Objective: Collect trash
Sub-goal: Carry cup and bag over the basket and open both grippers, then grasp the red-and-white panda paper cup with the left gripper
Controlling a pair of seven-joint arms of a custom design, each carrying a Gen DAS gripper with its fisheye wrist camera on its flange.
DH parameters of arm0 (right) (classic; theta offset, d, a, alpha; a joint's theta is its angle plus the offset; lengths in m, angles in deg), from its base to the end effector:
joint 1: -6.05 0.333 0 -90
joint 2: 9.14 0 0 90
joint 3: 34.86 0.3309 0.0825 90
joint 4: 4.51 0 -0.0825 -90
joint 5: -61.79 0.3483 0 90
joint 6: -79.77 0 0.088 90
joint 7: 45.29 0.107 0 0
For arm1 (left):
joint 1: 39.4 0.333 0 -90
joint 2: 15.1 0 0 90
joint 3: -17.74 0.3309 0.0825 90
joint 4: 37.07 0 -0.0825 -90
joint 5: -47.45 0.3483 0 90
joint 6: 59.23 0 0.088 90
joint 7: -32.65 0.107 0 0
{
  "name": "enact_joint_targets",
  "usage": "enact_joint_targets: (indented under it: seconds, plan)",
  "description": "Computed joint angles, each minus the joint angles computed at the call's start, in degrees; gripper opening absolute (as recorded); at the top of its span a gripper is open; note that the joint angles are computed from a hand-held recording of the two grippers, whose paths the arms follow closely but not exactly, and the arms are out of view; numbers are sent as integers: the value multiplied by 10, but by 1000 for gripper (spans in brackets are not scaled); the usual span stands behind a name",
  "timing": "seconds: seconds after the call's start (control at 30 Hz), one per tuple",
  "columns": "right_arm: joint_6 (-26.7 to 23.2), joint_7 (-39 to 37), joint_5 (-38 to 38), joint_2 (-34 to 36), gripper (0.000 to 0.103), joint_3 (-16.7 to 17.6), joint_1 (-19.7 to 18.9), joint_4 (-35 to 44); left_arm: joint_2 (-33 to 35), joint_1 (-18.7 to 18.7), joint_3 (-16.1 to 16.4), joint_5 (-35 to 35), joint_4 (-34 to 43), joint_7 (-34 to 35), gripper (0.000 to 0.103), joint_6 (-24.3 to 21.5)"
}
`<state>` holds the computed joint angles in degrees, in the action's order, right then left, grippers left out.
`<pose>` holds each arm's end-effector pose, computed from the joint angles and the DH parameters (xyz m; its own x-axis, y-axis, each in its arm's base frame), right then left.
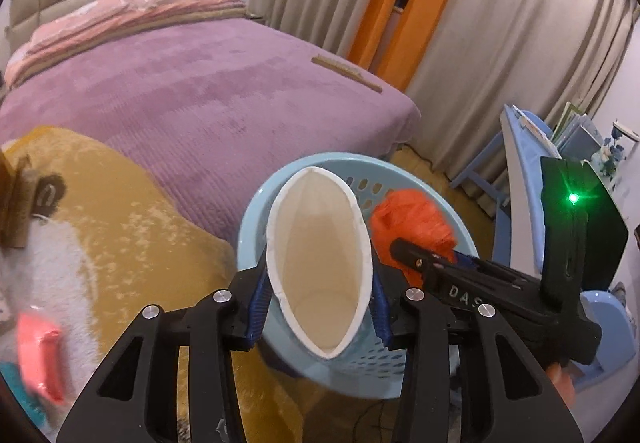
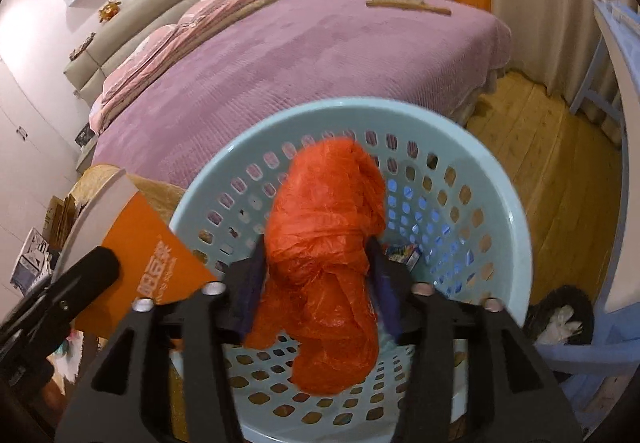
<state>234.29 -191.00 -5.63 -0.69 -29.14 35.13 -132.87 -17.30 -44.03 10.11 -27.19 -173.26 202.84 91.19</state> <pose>0.4183 0.3271 0.3623 -0.4163 -0.8582 -0.3004 -0.6564 0.5123 -0.5538 0.4741 -0.0799 0.3939 -0.5697 -0.7696 0.2884 -0.7051 0.2774 -0.6526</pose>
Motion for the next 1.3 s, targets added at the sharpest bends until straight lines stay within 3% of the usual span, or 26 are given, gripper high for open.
enact_joint_targets:
  seconds: [0.03, 0.1, 0.13, 0.33, 0.67, 0.8, 1.0, 1.13, 1.3]
  plan:
    - [7, 19, -15, -1, 68, -3, 0, -2, 2, -1, -1, -7, 1, -1, 47, 6]
    - [3, 48, -35, -6, 71, -3, 2, -11, -5, 3, 3, -27, -5, 5, 69, 2]
    - [-4, 44, -31, -7, 71, -1, 2, -12, -11, 7, 8, -38, -8, 14, 71, -7]
    - [-8, 62, -47, -18, 71, 7, 1, -16, -51, 30, 33, -46, -33, 23, 71, -50]
    - [-55, -26, -61, 7, 71, 37, 49, 90, -135, 68, 78, -60, -76, 55, 71, -72]
    - [-51, -97, -74, 50, 71, 37, 80, 173, -152, 93, 96, -45, -80, 49, 71, -56]
    - [0, -240, -46, 140, 77, 24, 120, 322, -153, 143, 136, -14, -66, 33, 71, -34]
    - [18, -359, 11, 205, 78, 25, 133, 426, -128, 182, 163, 7, -35, 8, 71, -20]
    - [13, -563, 136, 317, 79, 65, 125, 591, -81, 231, 183, 29, 15, -24, 71, -18]
